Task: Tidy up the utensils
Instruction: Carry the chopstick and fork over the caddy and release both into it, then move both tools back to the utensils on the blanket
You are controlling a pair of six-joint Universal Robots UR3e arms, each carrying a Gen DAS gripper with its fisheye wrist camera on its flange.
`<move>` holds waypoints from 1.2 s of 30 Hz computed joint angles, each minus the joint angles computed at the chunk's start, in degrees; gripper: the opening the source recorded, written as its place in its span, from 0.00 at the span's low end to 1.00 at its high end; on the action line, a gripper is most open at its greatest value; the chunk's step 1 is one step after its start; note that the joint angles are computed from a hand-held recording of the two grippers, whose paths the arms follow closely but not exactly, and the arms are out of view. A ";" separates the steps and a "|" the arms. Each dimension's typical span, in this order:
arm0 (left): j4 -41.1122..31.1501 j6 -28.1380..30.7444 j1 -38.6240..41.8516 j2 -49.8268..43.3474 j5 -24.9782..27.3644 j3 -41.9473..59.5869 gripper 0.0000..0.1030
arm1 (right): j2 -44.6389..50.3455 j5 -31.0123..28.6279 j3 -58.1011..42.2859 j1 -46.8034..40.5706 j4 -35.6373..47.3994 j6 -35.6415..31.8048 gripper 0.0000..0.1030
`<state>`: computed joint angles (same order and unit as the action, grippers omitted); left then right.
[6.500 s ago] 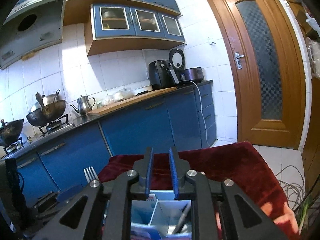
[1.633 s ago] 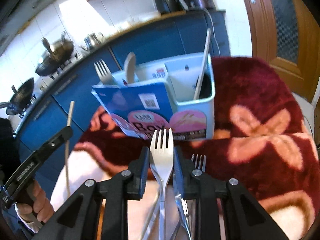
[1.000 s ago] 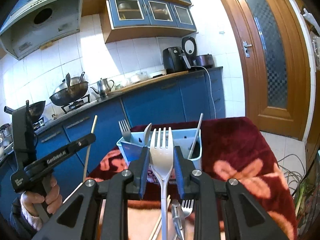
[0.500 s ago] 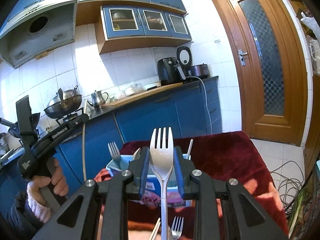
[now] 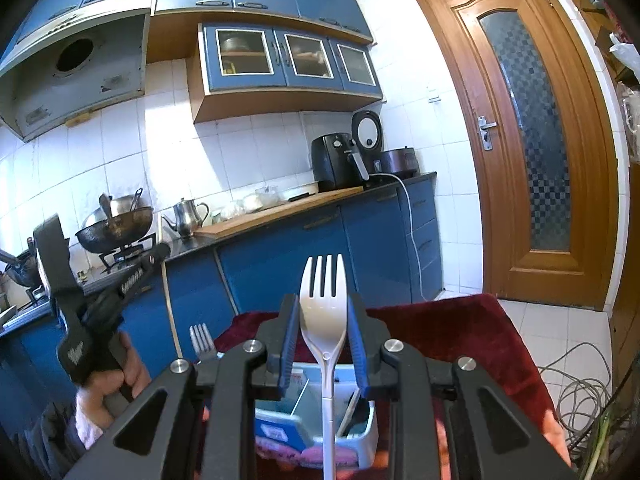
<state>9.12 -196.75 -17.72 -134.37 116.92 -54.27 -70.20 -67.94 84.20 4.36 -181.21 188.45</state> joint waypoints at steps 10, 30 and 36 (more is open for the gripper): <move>-0.63 0.13 -0.09 -2.98 0.61 0.82 0.04 | 9.67 -2.77 -12.77 1.28 -1.59 3.00 0.26; -1.60 2.37 -0.25 4.14 -3.82 -9.51 0.13 | 12.66 -1.86 -12.88 1.89 1.67 1.08 0.34; -2.03 0.87 -0.11 9.01 -5.53 -15.90 0.15 | 8.85 -1.44 -8.33 1.27 -0.40 2.01 0.36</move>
<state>7.09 -195.88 -17.84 -125.36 111.40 -70.17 -61.35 -69.38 75.86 5.62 -181.61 190.45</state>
